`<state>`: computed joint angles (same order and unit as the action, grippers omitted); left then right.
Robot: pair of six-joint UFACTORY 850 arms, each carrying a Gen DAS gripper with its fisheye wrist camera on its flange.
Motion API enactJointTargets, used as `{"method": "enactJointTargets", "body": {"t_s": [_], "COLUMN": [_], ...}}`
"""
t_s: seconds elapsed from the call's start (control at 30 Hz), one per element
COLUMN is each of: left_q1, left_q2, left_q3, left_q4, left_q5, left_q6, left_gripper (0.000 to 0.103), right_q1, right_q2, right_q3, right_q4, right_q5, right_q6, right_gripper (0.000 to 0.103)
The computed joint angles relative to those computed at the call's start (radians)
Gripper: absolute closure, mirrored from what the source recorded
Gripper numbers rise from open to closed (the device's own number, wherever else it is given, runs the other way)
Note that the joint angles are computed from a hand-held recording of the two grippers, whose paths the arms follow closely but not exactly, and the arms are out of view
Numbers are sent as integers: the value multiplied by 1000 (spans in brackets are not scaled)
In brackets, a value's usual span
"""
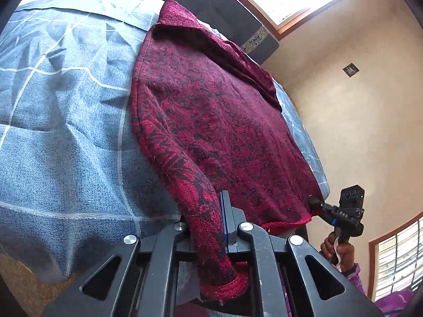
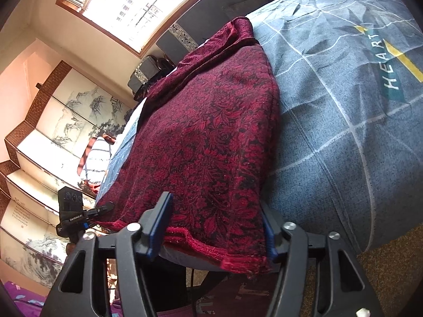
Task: Fold small clothes
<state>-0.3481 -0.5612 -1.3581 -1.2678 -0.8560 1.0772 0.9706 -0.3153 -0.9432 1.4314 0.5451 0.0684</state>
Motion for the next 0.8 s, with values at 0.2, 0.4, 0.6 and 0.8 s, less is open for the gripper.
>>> {"method": "enactJointTargets", "body": {"t_s": [0.2, 0.4, 0.6, 0.8], "left_q1": [12, 12, 14, 8], "left_q2": [33, 25, -45, -178], "left_q3": [11, -54, -208, -438], "left_q4": [-113, -142, -140, -116], "left_q5": [-26, -55, -48, 1], "left_q6": [107, 116, 27, -103], "left_gripper": [95, 95, 95, 95], "right_q1": [-1, -21, -111, -249], "right_q2": [44, 100, 139, 146], "right_q3": [86, 140, 92, 29], "right_q4": [-247, -441, -479, -527], "right_q5": [55, 162, 95, -14], "right_q6": [336, 537, 434, 346], "right_gripper": [92, 92, 92, 92]}}
